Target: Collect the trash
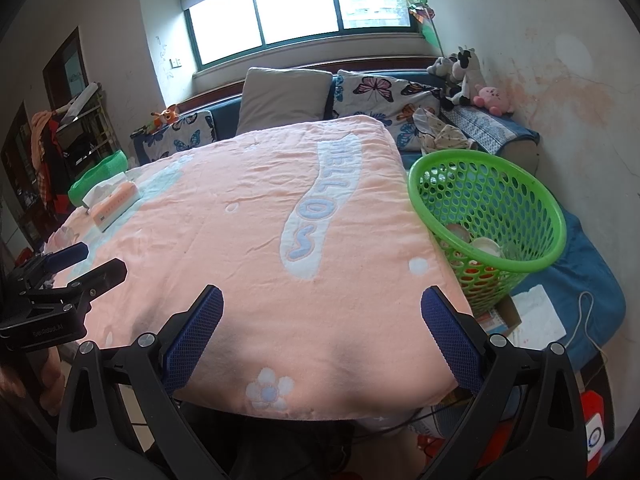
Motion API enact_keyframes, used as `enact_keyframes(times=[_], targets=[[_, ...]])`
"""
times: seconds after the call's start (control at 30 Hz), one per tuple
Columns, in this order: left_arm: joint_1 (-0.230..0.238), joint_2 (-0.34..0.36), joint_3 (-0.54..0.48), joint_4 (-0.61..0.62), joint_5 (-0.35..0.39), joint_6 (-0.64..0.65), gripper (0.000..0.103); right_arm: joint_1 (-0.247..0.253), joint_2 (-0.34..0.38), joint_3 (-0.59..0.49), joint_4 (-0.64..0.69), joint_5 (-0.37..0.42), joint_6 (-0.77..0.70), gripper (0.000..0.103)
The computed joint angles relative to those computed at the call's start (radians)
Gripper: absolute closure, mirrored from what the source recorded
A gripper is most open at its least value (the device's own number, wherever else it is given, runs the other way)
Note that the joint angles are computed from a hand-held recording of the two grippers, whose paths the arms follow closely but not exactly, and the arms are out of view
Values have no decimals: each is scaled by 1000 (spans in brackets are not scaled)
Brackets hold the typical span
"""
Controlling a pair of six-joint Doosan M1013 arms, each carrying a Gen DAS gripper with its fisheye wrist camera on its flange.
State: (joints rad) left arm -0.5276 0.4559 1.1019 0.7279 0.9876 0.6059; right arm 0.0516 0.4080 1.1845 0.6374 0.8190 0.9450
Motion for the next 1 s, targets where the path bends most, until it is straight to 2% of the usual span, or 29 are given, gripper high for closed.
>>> enact_keyframes(times=[1.0], targets=[[-4,-4,7,14,-10,-5,7,2,-6,10,11,-5,-7,5]])
